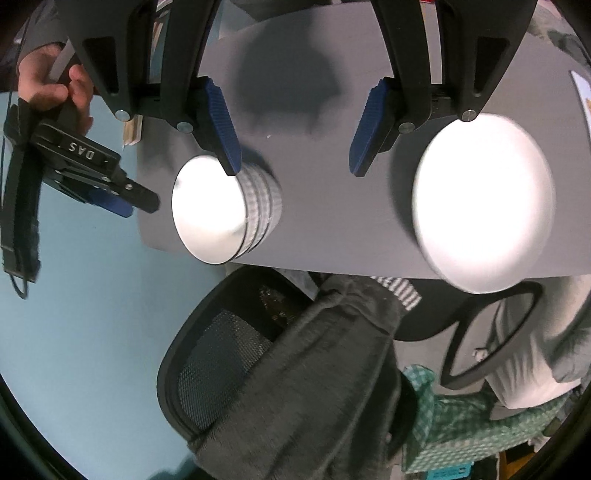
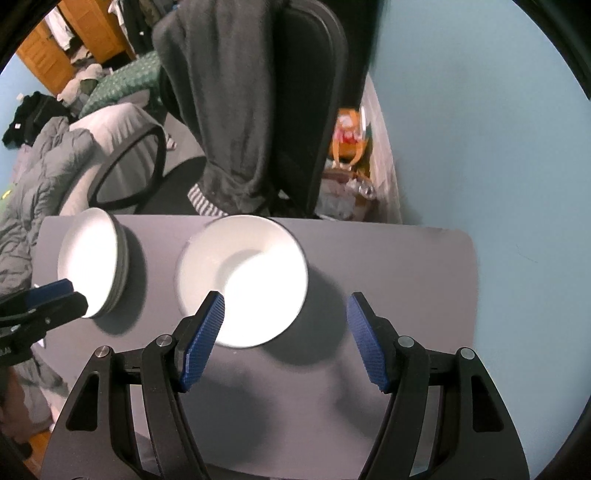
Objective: Organize plates and bowls
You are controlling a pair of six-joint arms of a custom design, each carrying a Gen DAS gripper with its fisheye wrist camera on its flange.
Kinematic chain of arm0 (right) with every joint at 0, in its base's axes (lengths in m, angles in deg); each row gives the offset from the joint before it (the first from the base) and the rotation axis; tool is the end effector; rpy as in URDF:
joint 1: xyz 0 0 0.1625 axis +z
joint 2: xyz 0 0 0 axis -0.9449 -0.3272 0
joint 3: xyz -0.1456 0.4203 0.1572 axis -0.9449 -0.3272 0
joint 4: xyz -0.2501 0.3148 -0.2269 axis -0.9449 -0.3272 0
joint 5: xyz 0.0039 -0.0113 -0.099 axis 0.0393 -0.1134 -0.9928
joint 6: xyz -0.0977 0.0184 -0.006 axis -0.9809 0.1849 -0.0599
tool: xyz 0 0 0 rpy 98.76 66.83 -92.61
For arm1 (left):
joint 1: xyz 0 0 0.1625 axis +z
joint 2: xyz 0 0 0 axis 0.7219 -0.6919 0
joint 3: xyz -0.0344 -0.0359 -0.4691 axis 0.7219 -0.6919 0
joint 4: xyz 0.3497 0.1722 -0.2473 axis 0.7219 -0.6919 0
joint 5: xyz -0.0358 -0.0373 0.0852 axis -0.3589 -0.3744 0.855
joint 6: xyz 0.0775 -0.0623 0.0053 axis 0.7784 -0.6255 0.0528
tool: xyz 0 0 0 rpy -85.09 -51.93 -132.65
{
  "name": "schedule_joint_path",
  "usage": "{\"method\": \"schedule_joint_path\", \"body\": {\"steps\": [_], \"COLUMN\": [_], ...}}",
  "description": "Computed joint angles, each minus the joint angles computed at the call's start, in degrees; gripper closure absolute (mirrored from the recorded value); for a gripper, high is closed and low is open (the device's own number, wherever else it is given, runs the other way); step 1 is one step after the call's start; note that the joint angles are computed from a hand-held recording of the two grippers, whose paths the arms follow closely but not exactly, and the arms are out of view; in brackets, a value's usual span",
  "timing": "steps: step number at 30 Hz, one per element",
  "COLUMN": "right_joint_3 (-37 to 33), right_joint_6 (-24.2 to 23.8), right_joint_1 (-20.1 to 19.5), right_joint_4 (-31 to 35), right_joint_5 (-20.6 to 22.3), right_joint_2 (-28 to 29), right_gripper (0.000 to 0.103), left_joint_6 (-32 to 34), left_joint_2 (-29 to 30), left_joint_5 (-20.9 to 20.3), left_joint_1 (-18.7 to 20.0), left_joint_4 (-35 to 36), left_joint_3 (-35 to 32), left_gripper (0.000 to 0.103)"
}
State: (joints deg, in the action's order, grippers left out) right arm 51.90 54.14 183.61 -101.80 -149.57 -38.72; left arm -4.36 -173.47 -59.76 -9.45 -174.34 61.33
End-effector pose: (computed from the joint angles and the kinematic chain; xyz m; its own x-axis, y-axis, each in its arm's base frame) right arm 0.3296 -0.5695 0.1560 -0.6089 -0.6754 0.4160 -0.6124 0.7336 0.2947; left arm -0.2432 -0.4213 0.2849 -0.7897 -0.5461 -0.2795 -0.3293 0.7618 -0.5579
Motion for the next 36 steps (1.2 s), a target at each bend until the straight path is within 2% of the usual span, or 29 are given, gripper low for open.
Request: {"method": "schedule_joint_path", "body": {"steps": [9, 15, 24, 31, 36], "right_joint_3": [-6.0, -7.9, -8.9, -10.8, -11.8], "right_joint_6": [0.5, 0.5, -0.5, 1.1, 1.2], "right_joint_1": [-4.5, -5.7, -6.1, -6.8, -7.0], "right_joint_4": [8.3, 11.5, 13.1, 16.8, 18.6], "right_joint_5": [1.7, 2.4, 2.8, 4.4, 5.5], "right_joint_2": [5.8, 7.8, 9.8, 10.9, 11.4], "right_gripper": [0.035, 0.035, 0.036, 0.053, 0.061], "left_joint_6": [7.2, 8.0, 9.9, 11.0, 11.7], "left_joint_2": [6.9, 8.7, 10.4, 11.3, 12.0], "left_joint_5": [-3.3, -5.8, -8.8, -11.4, -12.3], "left_joint_1": [7.1, 10.4, 13.3, 14.6, 15.2], "left_joint_4": [-13.4, -16.3, -20.6, -23.7, -23.8], "left_joint_3": [-0.4, -0.6, -0.3, -0.3, -0.7], "left_gripper": [0.041, 0.041, 0.041, 0.044, 0.054]}}
